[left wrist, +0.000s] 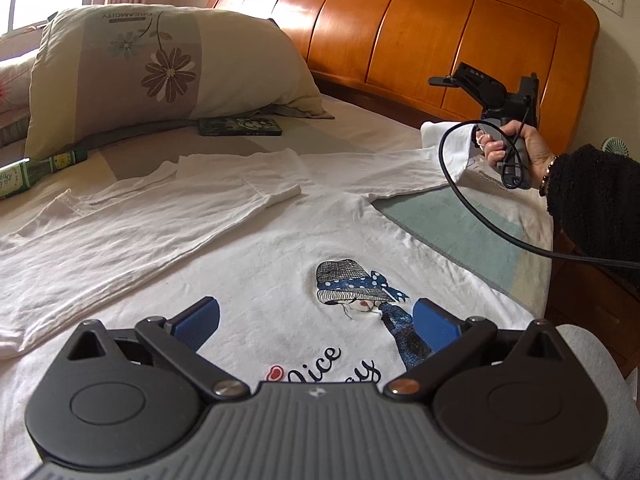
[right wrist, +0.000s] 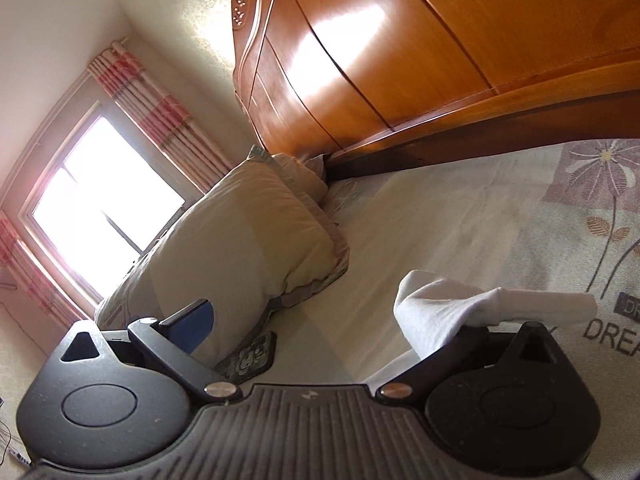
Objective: Fold clothes
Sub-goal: 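Lift the held sleeve up off the bed with the right tool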
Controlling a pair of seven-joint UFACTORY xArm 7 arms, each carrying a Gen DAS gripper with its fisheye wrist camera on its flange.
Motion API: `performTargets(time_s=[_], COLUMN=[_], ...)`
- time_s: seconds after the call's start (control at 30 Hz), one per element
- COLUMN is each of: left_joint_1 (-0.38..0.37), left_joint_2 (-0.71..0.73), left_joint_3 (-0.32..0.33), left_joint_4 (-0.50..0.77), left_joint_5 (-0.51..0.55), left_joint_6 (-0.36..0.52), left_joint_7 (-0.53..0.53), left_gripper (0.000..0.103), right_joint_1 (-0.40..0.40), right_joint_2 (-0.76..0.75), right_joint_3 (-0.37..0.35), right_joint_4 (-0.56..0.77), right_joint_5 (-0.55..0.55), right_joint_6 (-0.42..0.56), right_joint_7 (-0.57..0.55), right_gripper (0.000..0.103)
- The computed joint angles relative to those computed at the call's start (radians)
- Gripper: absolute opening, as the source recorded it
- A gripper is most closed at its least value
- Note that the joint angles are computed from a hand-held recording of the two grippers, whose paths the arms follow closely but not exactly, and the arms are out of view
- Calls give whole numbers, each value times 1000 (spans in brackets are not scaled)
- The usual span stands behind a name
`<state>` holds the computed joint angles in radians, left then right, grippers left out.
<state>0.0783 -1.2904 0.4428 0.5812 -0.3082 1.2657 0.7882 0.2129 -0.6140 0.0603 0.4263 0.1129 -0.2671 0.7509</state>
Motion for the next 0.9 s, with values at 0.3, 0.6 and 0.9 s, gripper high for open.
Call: performTargets(time_s=[0.3,0.6,0.9], left_joint_1=[4,21,68], left_joint_2=[-6,48,87], left_joint_3=[0,63,79], left_joint_4=[57,140,175], left_joint_5=[46,81,133], left_joint_6=[56,72,81], left_joint_7=[31,22,61], left_gripper=[102,102,102], right_joint_1=[-81,-114,-183], right_joint_2=[25,112,221], right_joint_3=[167,292,437], right_joint_4=[112,268,428], right_joint_5=[10,-43,-129], right_joint_6=[98,158,202], right_joint_7=[45,95,171], right_gripper=[103,103,103])
